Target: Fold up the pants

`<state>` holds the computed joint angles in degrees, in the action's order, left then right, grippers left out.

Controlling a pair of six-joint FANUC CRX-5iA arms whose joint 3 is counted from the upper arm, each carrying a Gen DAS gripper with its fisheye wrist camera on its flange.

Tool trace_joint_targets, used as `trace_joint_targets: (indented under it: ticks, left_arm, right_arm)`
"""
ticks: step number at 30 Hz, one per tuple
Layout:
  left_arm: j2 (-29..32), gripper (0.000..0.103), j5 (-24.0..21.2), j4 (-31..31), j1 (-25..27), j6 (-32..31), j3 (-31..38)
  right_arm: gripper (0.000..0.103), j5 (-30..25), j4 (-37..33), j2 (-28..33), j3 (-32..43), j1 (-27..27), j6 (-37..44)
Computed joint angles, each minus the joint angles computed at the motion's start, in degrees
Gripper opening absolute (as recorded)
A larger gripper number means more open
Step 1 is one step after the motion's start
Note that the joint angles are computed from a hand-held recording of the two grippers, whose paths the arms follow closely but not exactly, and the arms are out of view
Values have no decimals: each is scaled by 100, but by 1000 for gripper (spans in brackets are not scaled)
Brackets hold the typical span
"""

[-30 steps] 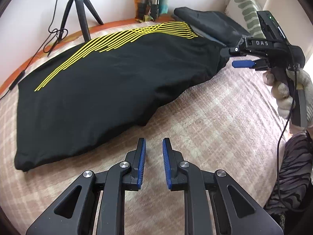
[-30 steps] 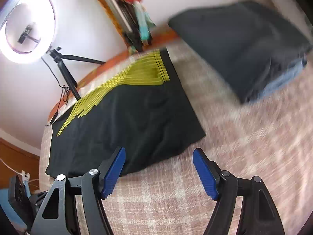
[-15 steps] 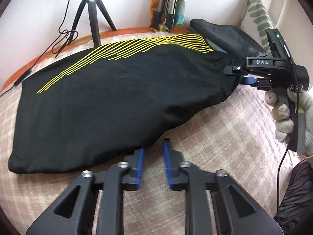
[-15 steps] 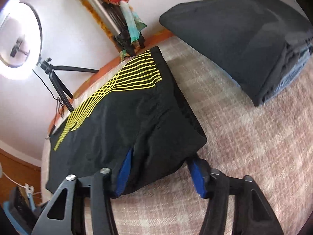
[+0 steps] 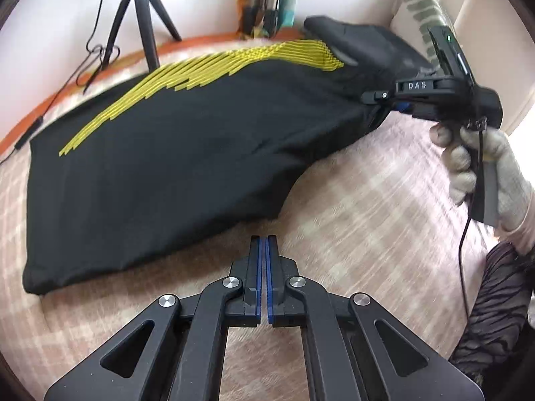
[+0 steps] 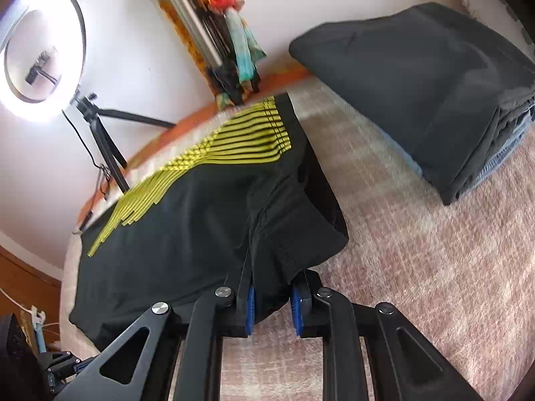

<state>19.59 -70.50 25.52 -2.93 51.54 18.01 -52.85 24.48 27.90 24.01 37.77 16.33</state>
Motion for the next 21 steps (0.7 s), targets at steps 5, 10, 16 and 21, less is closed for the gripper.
trace_joint_targets:
  ticks: [5, 10, 16, 21]
  left_arm:
    - [-113, 1, -168, 323, 109, -244, 18]
    - [-99, 1, 314, 387, 10, -204, 260]
    - [327, 1, 478, -137, -292, 177, 676]
    - [491, 1, 346, -463, -398, 136, 733]
  right_arm:
    - [19, 137, -170, -78, -92, -56, -20]
    - [39, 695, -452, -319, -436, -143, -117]
    - [45, 1225, -609, -570, -818, -211, -360]
    - [45, 1280, -669, -724, -973, -246, -543]
